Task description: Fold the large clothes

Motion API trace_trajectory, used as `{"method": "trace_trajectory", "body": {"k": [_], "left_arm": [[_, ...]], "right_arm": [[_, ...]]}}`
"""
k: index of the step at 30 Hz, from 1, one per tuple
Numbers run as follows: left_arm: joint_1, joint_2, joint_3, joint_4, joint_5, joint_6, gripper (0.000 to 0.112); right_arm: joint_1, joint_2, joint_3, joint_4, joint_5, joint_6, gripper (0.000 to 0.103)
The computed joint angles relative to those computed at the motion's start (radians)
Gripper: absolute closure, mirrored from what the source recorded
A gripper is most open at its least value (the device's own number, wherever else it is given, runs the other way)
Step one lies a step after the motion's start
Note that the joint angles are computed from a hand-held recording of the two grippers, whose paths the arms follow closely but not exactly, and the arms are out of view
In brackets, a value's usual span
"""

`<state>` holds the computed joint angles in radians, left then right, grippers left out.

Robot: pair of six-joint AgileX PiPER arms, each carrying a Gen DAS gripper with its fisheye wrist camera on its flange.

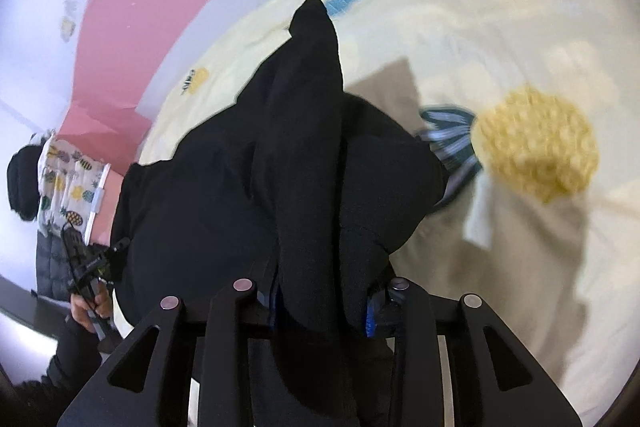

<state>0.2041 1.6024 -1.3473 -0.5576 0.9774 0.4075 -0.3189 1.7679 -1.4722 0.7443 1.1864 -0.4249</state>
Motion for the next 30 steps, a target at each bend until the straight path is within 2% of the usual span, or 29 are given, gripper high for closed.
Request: {"method": "trace_trajectory", "body": {"k": [2,5,7,9,11,15,19,22,24,26,27,30], "left_arm": [[0.006,0.003,0.034,-0.031,-0.029,0.021,0.078],[-0.027,0.002,0.061,0.005,-0.085,0.019,0.071],[-0.036,0.007,0.069,0.011,-0.107,0.015,0.064],[-0.02,0.011,0.073,-0.003,-0.104,0.02,0.057],[-0.004,0.003,0.069,-0.004,-0.08,0.006,0.054],[0.041,-0.052,0.079,0.009,-0.049,0.009,0.054],[0.041,-0.154,0.105,0.077,-0.128,-0.017,0.055],[0.006,-0.133,0.041,0.071,-0.139,-0.052,0.055],[-0.066,-0.085,-0.017,0.123,-0.157,-0.106,0.055],[-0.139,-0.019,-0.08,0.171,-0.178,-0.149,0.055],[-0.17,0.017,-0.113,0.206,-0.19,-0.184,0.055],[-0.24,0.129,-0.203,0.32,-0.224,-0.272,0.055]], "right_arm": [[-0.008,0.014,0.014,0.012,-0.007,-0.008,0.069],[-0.003,0.036,0.008,-0.006,-0.011,0.0,0.06],[-0.008,0.049,0.007,-0.014,-0.014,0.009,0.048],[-0.016,0.05,0.015,-0.021,-0.019,0.025,0.043],[-0.026,0.041,0.015,-0.026,-0.009,0.031,0.041],[-0.016,-0.031,0.007,-0.121,-0.014,0.067,0.041],[0.034,-0.143,0.006,-0.283,-0.113,0.118,0.041],[0.082,-0.164,-0.019,-0.292,-0.173,0.144,0.041],[0.155,-0.138,-0.051,-0.319,-0.211,0.169,0.041],[0.218,-0.082,-0.094,-0.336,-0.241,0.191,0.054],[0.236,-0.053,-0.115,-0.348,-0.243,0.207,0.066],[0.296,0.056,-0.193,-0.465,-0.257,0.287,0.069]]}}
